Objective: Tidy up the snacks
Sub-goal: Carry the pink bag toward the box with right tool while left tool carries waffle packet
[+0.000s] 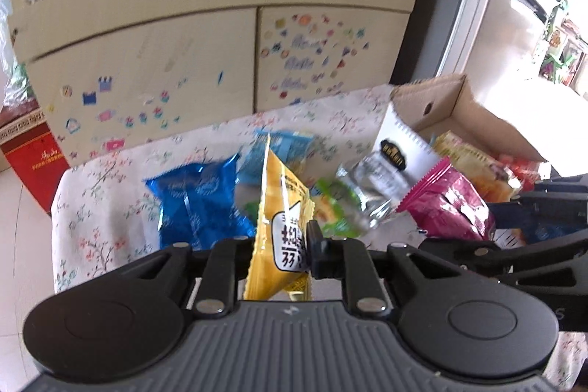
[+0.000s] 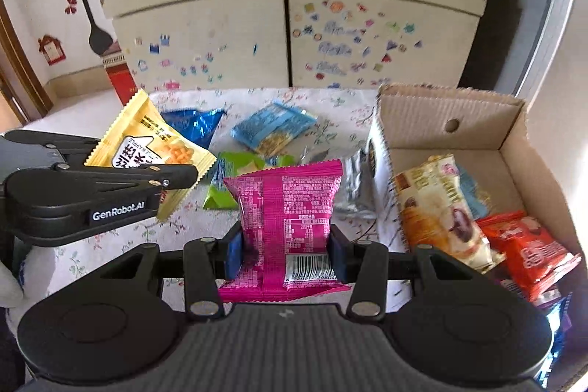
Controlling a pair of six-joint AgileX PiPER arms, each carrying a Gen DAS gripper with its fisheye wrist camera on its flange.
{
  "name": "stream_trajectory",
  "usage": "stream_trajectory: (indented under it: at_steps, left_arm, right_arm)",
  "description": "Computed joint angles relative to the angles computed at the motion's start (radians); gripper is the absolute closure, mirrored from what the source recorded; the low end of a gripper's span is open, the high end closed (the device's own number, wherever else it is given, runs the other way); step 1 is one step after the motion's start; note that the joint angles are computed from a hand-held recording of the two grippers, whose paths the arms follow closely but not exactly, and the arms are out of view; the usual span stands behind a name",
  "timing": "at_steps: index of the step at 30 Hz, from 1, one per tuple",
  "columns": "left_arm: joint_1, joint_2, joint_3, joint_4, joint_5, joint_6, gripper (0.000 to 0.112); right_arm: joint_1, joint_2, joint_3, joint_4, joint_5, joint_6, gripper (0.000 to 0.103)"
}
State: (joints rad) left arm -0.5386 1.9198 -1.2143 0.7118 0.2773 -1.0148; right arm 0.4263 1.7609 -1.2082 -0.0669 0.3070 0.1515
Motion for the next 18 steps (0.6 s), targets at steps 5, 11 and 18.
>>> stream_trajectory:
  at_steps: [5,11,18]
  left_arm:
    - [-0.028,-0.007,-0.04,0.004,0.016,-0.004,0.095]
    - [-0.065,0.005,-0.102,0.007,0.032,-0.015,0.095]
    - [-0.113,0.043,-0.189,-0.001,0.047,-0.013,0.095]
  right_arm:
    - [-0.036,-0.058,0.036,0.055,-0.018,-0.055,0.051]
    - [-0.085,-0.119,0.073,0.105,-0.032,-0.102,0.051]
    - [-0.164,-0.183,0.111,0.182,-0.055,-0.158,0.051]
